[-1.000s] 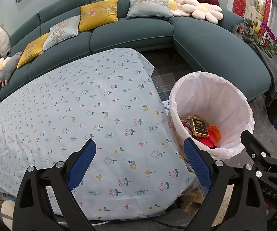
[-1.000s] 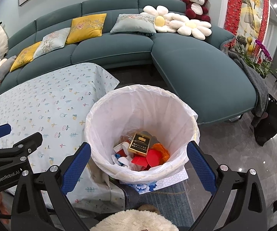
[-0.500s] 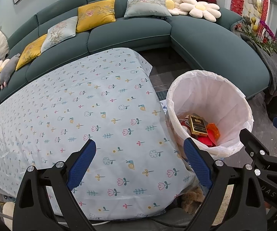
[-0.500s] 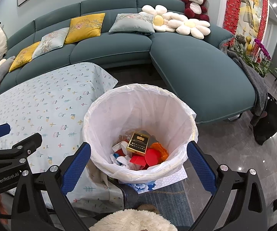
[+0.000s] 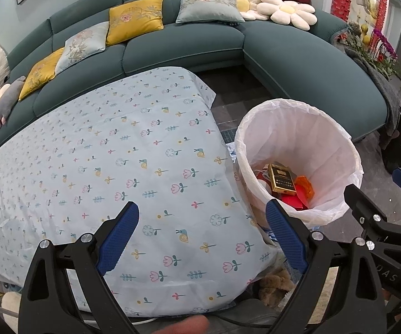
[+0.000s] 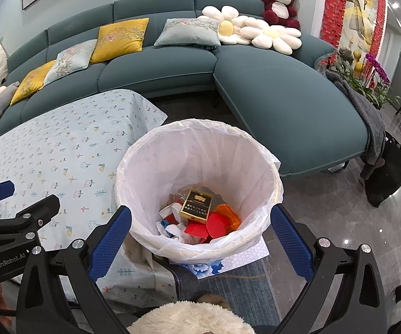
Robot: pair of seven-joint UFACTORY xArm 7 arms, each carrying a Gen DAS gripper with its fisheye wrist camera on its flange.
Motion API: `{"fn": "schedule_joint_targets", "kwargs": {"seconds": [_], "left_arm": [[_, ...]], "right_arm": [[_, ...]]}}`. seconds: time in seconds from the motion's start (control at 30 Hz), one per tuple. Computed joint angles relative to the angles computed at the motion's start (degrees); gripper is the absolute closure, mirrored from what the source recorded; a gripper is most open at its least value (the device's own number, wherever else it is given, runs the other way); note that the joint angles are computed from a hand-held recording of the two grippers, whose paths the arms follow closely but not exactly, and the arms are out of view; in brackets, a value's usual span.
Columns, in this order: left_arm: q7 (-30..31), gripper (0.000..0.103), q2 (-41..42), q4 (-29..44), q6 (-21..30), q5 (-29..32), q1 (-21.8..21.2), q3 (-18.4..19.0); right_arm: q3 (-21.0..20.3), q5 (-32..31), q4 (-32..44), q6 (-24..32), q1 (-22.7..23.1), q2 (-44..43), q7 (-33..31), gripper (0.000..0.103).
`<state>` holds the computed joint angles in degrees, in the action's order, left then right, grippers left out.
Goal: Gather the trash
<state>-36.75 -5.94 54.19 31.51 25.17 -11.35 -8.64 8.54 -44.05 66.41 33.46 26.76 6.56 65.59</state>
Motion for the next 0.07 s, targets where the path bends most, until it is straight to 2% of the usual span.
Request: {"fn": "schedule_joint_targets", "kwargs": {"seconds": [0.07], "left_arm": [[0.2,0.015,-0.1,-0.2,-0.2,0.0,0.0,0.0]], "right_arm": [[0.0,-0.1,0.0,0.1,0.0,0.0,0.1,0.007]]}}
